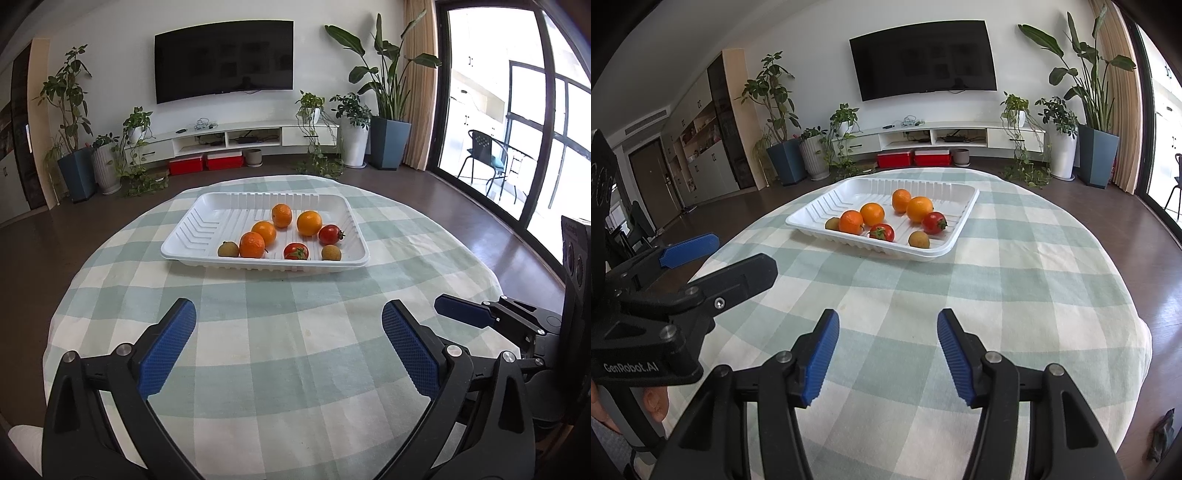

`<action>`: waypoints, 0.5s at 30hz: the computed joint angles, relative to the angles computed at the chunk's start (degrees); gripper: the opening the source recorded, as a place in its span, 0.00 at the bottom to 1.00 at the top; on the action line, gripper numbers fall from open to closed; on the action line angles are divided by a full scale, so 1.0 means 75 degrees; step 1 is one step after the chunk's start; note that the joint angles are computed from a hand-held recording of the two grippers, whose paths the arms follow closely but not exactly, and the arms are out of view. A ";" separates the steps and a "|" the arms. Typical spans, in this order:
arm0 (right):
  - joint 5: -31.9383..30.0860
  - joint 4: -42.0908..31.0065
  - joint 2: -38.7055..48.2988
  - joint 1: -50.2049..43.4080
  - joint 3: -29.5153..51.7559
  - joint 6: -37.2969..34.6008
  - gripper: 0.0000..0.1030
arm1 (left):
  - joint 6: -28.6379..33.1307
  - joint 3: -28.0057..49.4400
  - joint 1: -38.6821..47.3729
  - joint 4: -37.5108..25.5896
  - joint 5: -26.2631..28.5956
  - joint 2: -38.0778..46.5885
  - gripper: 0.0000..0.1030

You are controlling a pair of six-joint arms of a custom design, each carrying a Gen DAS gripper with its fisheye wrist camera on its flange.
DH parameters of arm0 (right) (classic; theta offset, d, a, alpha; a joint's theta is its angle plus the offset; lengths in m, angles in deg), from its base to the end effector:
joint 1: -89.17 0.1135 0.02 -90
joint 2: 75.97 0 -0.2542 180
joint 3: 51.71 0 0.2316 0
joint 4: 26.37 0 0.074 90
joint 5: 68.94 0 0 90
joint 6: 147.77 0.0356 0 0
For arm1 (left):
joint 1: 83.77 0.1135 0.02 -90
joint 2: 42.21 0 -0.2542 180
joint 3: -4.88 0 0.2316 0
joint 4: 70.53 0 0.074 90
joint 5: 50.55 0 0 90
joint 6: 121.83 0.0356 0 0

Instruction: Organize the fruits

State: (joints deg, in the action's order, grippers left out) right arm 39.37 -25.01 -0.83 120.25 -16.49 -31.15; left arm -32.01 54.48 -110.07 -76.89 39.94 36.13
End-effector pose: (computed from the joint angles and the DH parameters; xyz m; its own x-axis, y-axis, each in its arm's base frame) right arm 0.1914 0.1023 0.1434 -0.6026 0.1335 -0.7868 -0.0109 0.9845 0.1753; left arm 0.2342 -0.1161 0.1881 -0.5169 0.2520 -0.8181 0.4477 0.8941 -0.0075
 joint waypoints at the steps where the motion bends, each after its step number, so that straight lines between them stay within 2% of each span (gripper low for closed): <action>1: 0.0019 -0.0023 -0.0034 0.0022 -0.0018 0.0011 0.58 | -0.0018 0.0012 0.0006 -0.0022 0.0018 0.0005 0.99; 15: 0.0016 -0.0036 -0.0007 0.0021 0.0018 0.0010 0.58 | -0.0018 -0.0032 0.0035 0.0054 0.0049 0.0014 0.99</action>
State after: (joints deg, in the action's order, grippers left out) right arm 39.48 -25.28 -0.88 120.41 -16.35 -31.07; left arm -32.15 54.24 -109.81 -76.49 40.30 36.24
